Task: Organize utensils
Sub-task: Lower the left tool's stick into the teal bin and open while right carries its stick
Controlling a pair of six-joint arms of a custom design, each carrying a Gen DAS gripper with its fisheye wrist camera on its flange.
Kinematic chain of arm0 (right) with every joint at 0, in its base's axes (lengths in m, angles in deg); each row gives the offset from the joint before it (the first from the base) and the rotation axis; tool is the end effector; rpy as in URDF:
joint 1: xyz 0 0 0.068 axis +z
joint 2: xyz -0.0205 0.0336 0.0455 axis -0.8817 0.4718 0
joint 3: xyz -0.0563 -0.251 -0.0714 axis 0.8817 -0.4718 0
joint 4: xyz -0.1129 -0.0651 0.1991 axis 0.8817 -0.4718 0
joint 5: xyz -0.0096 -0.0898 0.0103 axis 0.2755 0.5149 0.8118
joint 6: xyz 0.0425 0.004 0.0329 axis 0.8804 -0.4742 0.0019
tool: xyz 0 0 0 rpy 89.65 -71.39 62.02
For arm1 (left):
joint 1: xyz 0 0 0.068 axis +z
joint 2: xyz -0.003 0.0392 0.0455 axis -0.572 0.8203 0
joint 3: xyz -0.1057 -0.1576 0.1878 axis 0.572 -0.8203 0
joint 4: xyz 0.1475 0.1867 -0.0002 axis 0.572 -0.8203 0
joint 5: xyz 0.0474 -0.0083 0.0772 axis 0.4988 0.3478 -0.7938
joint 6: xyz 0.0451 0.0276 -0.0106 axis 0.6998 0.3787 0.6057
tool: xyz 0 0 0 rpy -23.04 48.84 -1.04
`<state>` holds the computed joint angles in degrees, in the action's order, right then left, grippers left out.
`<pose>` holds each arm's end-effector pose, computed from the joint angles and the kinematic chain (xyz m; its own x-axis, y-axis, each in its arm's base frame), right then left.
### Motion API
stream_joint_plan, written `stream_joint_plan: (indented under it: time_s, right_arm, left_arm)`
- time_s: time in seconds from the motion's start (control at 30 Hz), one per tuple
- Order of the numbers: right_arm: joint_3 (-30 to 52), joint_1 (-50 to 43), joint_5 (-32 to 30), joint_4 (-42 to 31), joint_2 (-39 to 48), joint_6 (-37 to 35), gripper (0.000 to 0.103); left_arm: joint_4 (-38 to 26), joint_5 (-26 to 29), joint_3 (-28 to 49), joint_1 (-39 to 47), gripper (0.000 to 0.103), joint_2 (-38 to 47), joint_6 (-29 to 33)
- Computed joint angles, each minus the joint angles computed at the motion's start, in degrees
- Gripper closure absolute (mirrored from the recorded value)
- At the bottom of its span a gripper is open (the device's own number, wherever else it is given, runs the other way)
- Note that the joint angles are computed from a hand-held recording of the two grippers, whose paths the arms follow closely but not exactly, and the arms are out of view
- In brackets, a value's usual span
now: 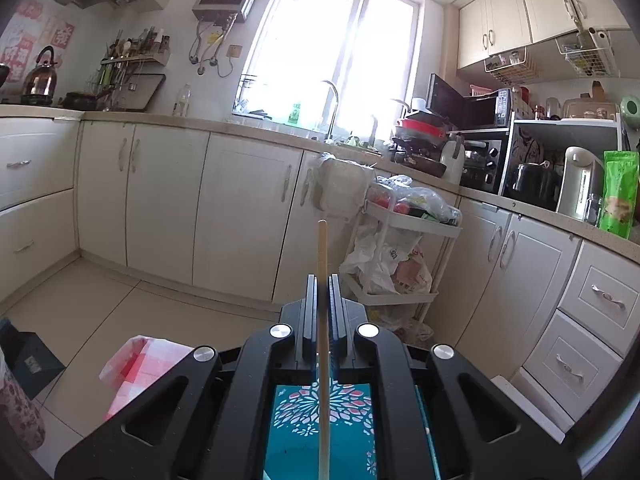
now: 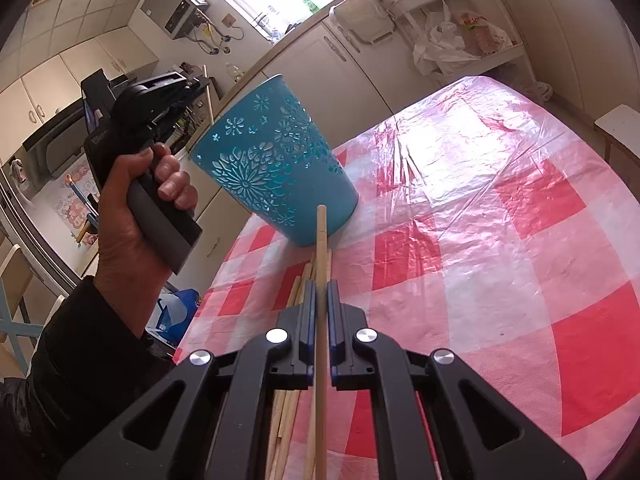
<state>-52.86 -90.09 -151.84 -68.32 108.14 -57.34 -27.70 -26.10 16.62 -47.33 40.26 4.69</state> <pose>0.1969 -0.0700 0.1287 -0.7701 0.0699 -0.6341 -0.4486 0.6474 0.6162 0.3143 -0.0564 0.2539 -0.1798 -0.2578 -0.9493 -0.2040 0.9538 -0.2204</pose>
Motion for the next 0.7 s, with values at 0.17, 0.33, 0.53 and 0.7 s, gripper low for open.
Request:
stream_joint_plan:
  time_s: [0.17,0.33,0.53,0.7]
  right_arm:
    - [-0.2,0.2,0.4,0.4,-0.3,0.4,0.097]
    - [-0.4,0.1,0.8,0.7,-0.6,0.6,0.097]
    - [0.0,0.0,1.2,-0.2,-0.4,0.1,0.097]
    - [-0.5,0.6,2.2,1.1,-2.2,2.3,0.097]
  left_arm:
    - [0.7,-1.1,-2.4,-1.2,0.098,0.6,0.6]
    - [0.5,-1.3,-3.8,-1.0,0.098,-1.0,0.0]
    - [-5.6,0.0,-1.7,-0.9,0.098,-1.9,2.4]
    - [-11.7,0.5,0.5,-0.2,0.096,-2.2,1.9]
